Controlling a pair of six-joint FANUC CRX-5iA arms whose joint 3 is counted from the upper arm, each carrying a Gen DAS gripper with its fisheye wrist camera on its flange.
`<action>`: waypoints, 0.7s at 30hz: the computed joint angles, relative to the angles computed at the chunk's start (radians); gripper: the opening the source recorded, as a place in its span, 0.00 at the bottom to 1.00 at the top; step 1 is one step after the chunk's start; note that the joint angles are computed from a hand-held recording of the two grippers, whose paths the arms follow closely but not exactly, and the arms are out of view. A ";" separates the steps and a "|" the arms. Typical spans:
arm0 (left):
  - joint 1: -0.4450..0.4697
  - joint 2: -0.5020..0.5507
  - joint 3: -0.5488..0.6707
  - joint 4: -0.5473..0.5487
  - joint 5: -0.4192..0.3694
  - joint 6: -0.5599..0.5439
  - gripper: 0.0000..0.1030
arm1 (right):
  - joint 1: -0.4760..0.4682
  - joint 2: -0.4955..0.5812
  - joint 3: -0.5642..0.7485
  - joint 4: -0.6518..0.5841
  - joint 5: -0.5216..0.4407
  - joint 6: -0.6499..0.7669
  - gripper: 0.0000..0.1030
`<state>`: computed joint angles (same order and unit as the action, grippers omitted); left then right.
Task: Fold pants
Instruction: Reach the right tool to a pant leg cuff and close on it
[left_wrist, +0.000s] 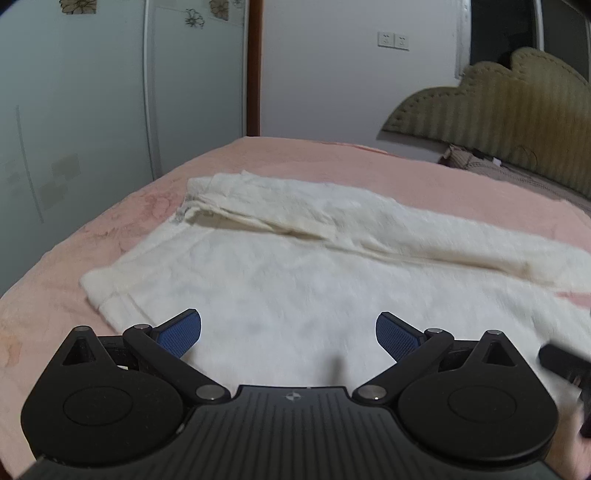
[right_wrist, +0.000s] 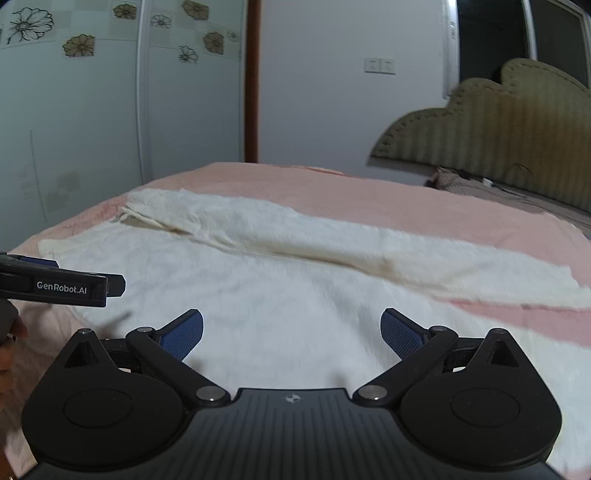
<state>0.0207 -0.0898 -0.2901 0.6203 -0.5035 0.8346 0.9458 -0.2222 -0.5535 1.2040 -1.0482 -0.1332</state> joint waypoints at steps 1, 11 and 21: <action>-0.003 0.024 0.026 0.007 0.001 0.009 0.99 | -0.033 0.004 0.015 -0.024 0.057 0.081 1.00; -0.066 0.240 0.297 -0.333 0.019 0.314 0.99 | -0.304 0.191 0.234 -0.070 0.319 0.602 1.00; -0.076 0.287 0.284 -0.320 0.038 0.241 1.00 | -0.481 0.549 0.767 -0.541 0.411 1.124 1.00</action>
<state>-0.0552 0.1973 -0.0056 0.3003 -0.4659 1.0754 0.4649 0.3266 0.2135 0.6633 -0.6371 0.9906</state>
